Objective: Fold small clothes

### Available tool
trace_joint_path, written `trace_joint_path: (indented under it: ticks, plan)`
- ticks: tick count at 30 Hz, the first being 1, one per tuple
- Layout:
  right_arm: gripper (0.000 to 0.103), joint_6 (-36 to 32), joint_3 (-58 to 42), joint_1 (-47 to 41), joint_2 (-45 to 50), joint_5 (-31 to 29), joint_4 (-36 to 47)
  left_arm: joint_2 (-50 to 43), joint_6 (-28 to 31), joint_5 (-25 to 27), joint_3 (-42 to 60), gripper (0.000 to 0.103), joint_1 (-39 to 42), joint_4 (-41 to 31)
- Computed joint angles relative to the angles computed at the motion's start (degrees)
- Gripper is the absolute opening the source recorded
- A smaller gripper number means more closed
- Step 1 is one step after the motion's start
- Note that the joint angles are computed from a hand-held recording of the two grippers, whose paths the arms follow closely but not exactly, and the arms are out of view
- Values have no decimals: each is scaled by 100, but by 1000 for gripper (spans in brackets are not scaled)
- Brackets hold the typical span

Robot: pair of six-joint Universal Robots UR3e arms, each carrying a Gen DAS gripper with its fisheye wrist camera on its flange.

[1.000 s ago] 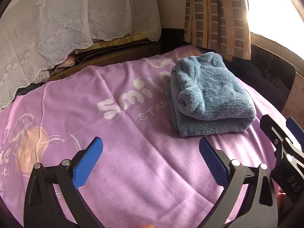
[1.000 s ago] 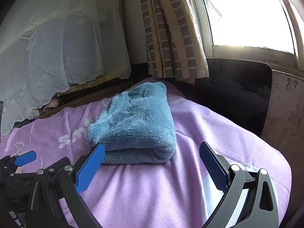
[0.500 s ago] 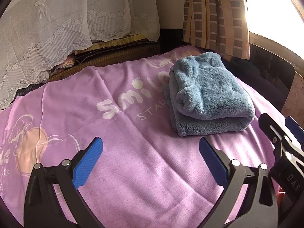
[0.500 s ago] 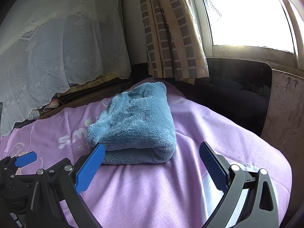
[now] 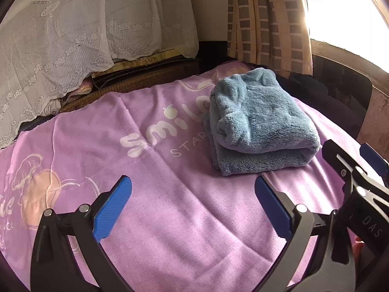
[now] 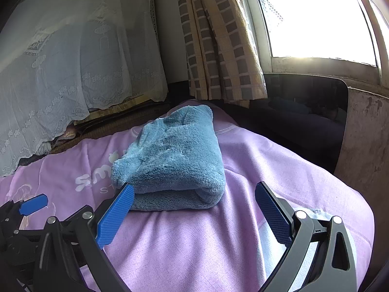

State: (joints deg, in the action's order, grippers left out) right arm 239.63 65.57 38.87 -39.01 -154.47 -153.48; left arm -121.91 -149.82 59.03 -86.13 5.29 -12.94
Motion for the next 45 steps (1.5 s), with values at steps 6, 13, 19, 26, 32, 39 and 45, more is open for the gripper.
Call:
trace_joint_path:
  ticks: [6,13,19,26,32,39,45]
  plan:
    - [99,4,3,-4,1,3,-14,31,47,-9,-65,98,-14,78]
    - [99,56,-26,10,7,-1,50,19,43,12,-41,98,-32,60]
    - [99,78,32,18,-19,-11,11,2,44,-8,0,98,-30,-21]
    - [99,105,29,29,-22,-27,41,66,119,-97,-115,98,-16,22]
    - [99,113,11,33,-6,-33,44,82,124,-104,-118,98,-16,-2]
    - [99,120,12,32,4,-28,13,67,167,-106,-109,98,-16,-6]
    - [99,156,18,42,-8,-29,42,57,169,-90,-94,98,-24,-52]
